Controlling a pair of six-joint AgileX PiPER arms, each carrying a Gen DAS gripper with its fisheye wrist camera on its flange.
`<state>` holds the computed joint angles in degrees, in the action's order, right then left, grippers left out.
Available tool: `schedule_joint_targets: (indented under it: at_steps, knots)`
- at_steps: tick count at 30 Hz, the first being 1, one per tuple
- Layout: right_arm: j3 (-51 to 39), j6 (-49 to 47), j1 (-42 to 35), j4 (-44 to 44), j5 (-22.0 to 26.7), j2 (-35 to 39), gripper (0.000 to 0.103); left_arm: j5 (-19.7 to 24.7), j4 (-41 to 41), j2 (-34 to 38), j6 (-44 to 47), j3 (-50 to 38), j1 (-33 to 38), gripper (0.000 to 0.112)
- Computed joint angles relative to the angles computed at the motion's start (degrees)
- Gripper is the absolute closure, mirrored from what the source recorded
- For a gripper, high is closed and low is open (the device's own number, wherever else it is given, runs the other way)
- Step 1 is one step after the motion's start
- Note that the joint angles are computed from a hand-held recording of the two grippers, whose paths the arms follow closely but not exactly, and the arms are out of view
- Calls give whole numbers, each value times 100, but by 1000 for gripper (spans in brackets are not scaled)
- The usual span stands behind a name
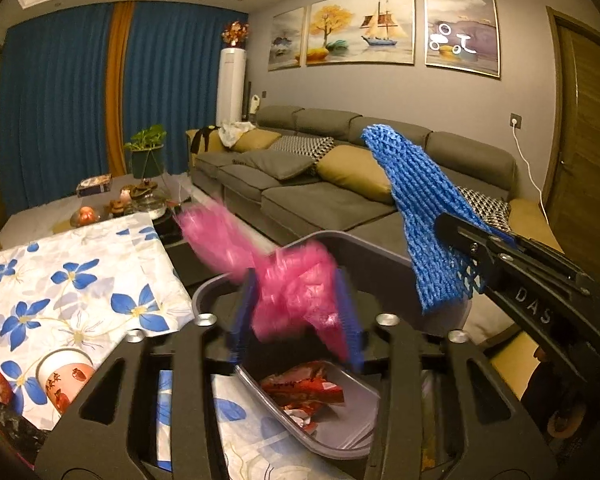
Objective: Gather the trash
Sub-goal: 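Open both grippers to drop the pink bag and blue net into the bin, then move both tools back to the trash and approach the black bag with the left gripper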
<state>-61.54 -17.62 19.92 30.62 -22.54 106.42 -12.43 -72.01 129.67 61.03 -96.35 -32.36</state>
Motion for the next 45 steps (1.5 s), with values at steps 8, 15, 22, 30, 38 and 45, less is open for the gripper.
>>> schedule_joint_targets:
  at_steps: [8, 15, 22, 30, 38, 45]
  knots:
    - [60, 18, -14, 123, -30, -93, 54, -409, 904, -236, -1224, 477, 50, 32]
    - [406, -322, 217, 600, -338, -386, 33, -1393, 346, -794, -1002, 1293, -125, 21]
    - [928, -423, 695, 923, -756, -747, 20, -2286, 181, -1810, -1303, 2742, -313, 20]
    - [1181, -784, 1749, 1411, -1176, -833, 18, -3484, 51, -3109, -1987, 4779, -548, 20]
    - [747, -1232, 2988, 1955, -1076, -418, 18, -4185, -641, -4375, -2289, 6615, -535, 20]
    - [211, -1754, 3818, 2587, -1069, 105, 18, -4473, -1011, -5340, -2326, 7802, -382, 20]
